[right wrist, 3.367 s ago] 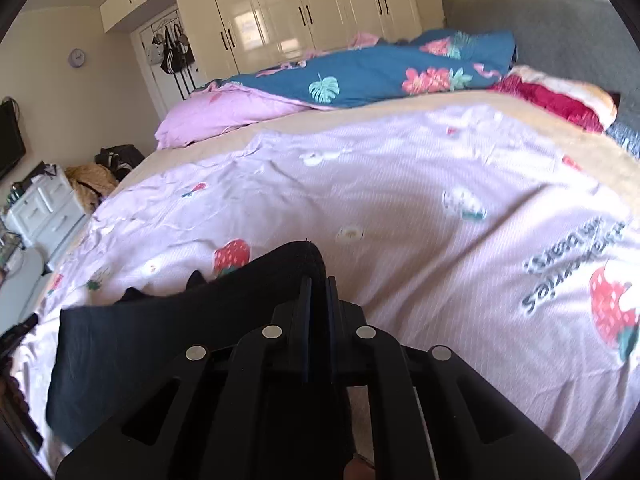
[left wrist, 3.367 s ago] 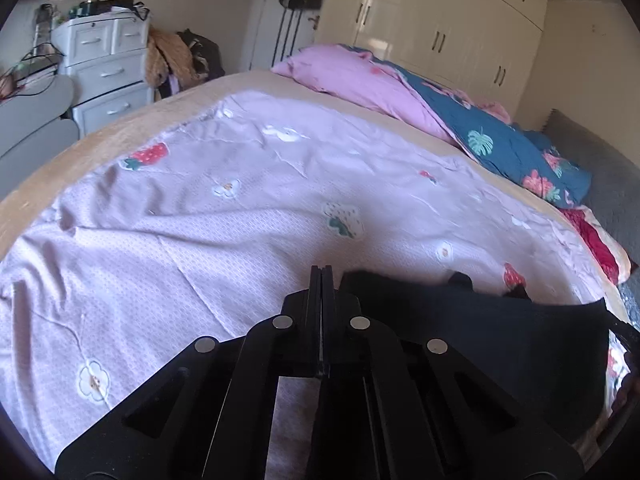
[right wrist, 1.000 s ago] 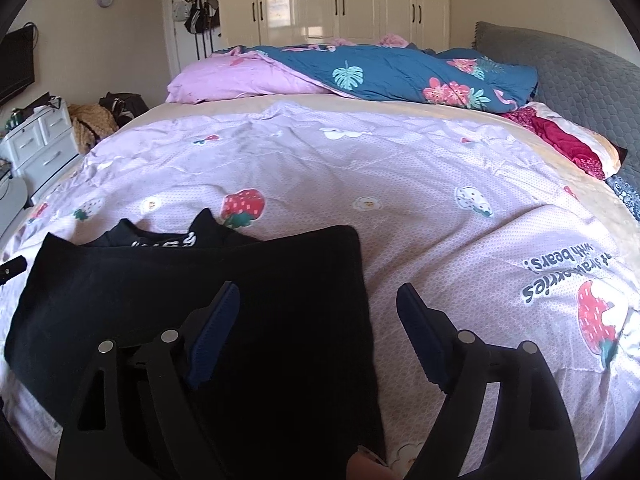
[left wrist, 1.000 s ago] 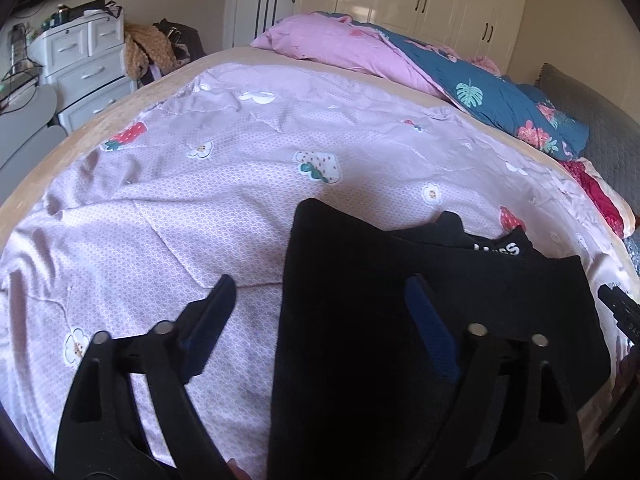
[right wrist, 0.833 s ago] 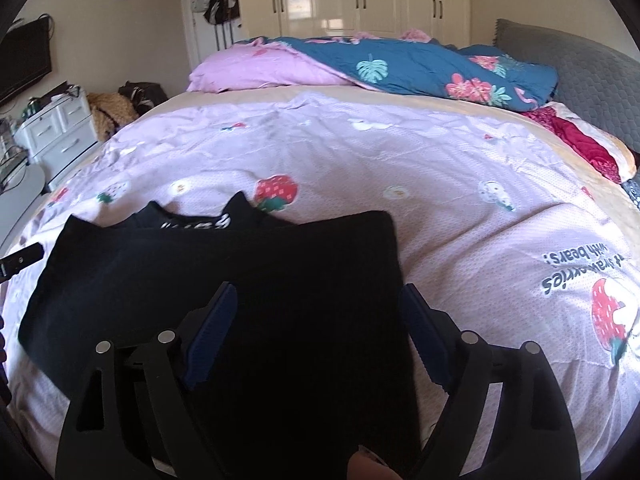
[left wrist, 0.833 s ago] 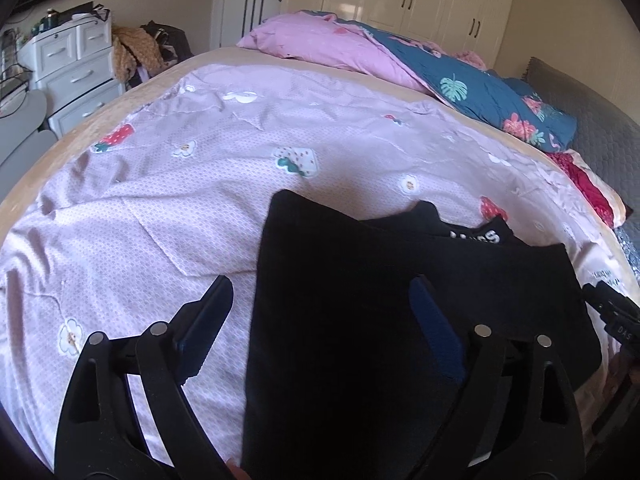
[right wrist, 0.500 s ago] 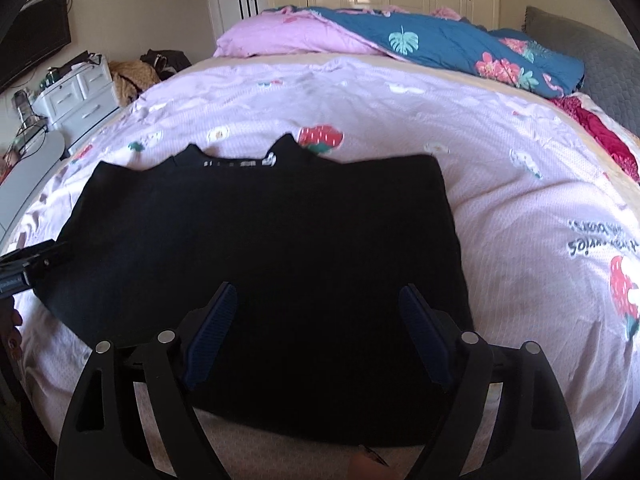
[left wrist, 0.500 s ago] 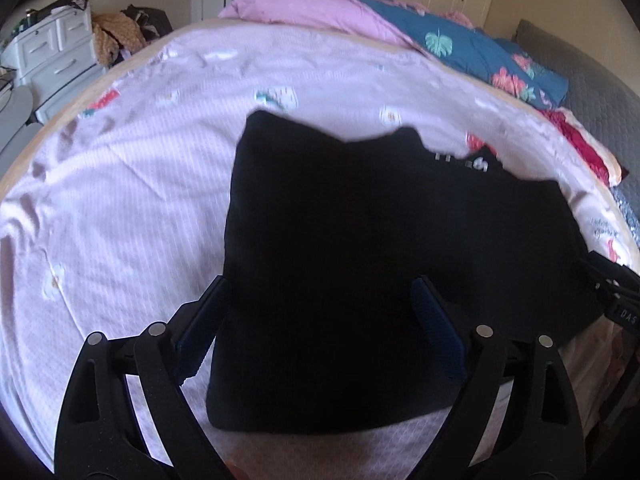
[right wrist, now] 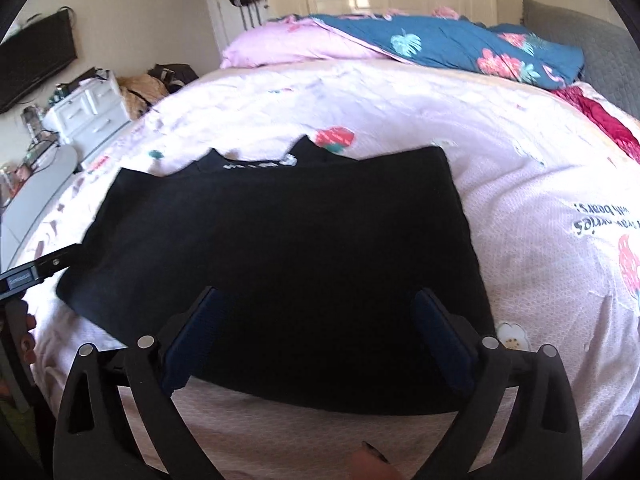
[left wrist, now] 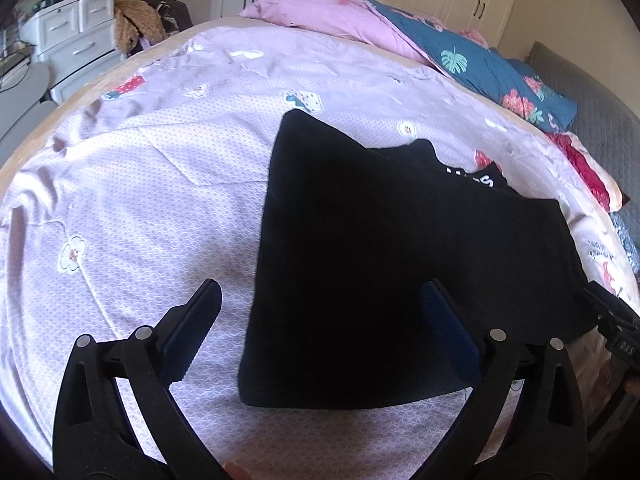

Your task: Fold small clothes

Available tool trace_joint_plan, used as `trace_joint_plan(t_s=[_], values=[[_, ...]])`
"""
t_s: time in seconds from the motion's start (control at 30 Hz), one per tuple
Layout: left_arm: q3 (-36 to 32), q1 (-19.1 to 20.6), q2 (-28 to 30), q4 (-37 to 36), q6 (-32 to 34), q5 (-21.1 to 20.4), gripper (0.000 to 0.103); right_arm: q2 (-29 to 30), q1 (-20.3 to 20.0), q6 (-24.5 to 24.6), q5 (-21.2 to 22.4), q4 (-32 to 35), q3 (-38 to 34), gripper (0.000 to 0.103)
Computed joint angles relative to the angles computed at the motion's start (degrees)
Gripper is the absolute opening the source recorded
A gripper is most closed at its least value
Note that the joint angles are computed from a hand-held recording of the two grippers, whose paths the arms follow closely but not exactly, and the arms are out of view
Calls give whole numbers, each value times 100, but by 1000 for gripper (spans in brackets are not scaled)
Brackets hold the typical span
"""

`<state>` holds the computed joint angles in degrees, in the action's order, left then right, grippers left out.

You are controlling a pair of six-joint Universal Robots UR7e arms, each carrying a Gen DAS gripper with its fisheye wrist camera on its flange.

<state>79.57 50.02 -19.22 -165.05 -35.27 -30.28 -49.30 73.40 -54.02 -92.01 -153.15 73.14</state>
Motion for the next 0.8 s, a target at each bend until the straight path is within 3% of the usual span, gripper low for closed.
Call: trace_joint_plan(t_s=[0.33, 0.8], values=[[264, 78, -228, -76, -329, 197, 93, -285, 244, -1010, 34, -563, 944, 98], [684, 233, -570, -161, -851, 320, 93, -191, 584, -2290, -140, -1422, 1888, 98]])
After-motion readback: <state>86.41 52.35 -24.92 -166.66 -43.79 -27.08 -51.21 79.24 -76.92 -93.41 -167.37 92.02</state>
